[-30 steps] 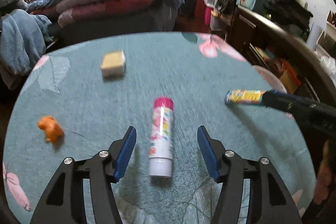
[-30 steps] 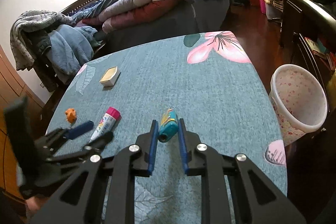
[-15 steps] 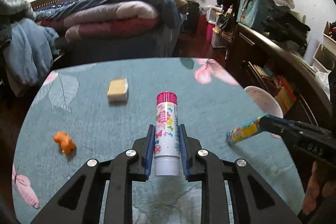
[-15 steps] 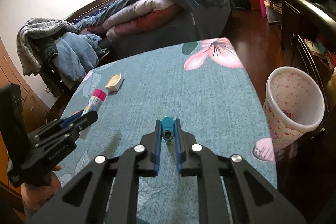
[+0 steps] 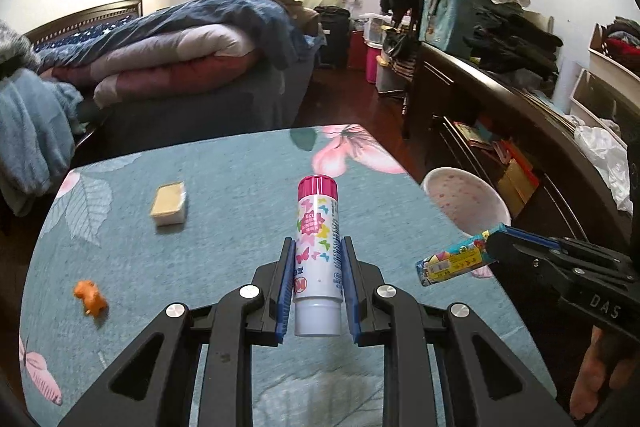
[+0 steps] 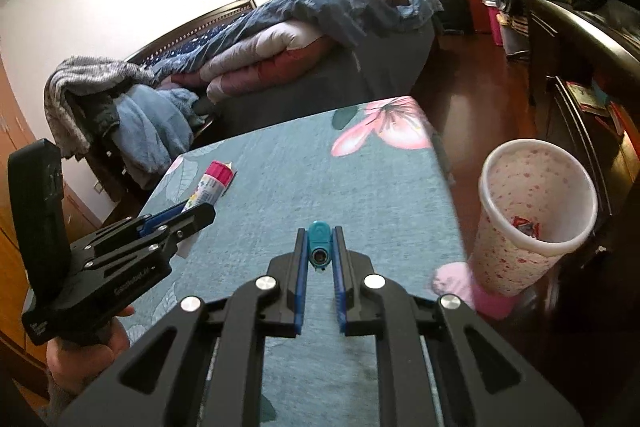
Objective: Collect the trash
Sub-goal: 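Carry the glue stick and tube toward the wastebasket with both tools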
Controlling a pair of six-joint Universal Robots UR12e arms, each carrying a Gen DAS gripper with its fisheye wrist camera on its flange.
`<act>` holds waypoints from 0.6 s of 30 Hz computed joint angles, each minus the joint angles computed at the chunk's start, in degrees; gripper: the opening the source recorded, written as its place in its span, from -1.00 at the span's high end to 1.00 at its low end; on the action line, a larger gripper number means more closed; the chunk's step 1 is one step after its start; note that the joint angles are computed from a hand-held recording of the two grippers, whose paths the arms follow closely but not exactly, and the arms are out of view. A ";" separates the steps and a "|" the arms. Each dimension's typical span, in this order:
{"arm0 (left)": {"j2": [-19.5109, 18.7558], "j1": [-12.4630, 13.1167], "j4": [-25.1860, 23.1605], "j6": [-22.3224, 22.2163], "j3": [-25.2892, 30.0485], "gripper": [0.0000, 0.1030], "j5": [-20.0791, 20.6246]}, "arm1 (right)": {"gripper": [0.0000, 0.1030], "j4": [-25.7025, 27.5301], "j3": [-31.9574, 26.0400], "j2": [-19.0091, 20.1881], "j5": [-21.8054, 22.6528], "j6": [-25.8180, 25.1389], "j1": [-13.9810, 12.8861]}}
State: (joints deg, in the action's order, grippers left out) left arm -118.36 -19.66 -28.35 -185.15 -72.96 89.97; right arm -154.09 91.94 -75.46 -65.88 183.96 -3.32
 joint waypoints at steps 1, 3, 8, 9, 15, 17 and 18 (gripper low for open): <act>-0.24 -0.24 -0.14 0.18 0.46 0.57 0.02 | 0.75 -0.40 0.39 -0.25 -0.01 0.38 -0.46; -1.01 -0.82 -0.63 0.99 1.81 0.56 -0.01 | 0.75 -0.96 0.99 -0.60 0.20 0.98 -1.33; -3.52 -2.47 -2.28 2.80 6.12 0.57 -0.31 | 0.75 -2.95 2.47 -1.43 -0.83 2.52 -3.28; -4.17 -2.84 -2.61 3.21 7.19 0.57 -0.56 | 0.75 -3.66 2.84 -1.62 -1.54 2.92 -3.71; -8.94 -4.79 -5.11 5.13 14.97 0.56 -3.37 | 0.75 -7.04 4.00 -1.64 -6.09 5.42 -6.27; -11.65 -5.41 -6.84 5.49 19.34 0.56 -5.36 | 0.75 -7.87 4.02 -1.19 -8.26 6.56 -7.20; -12.63 -5.56 -7.65 5.42 20.97 0.56 -6.31 | 0.75 -7.98 3.80 -0.77 -9.37 7.18 -7.65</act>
State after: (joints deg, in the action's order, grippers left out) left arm -131.00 -25.22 -36.00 -179.73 -51.99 83.66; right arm -162.08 95.74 -76.23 -75.25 191.15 -10.98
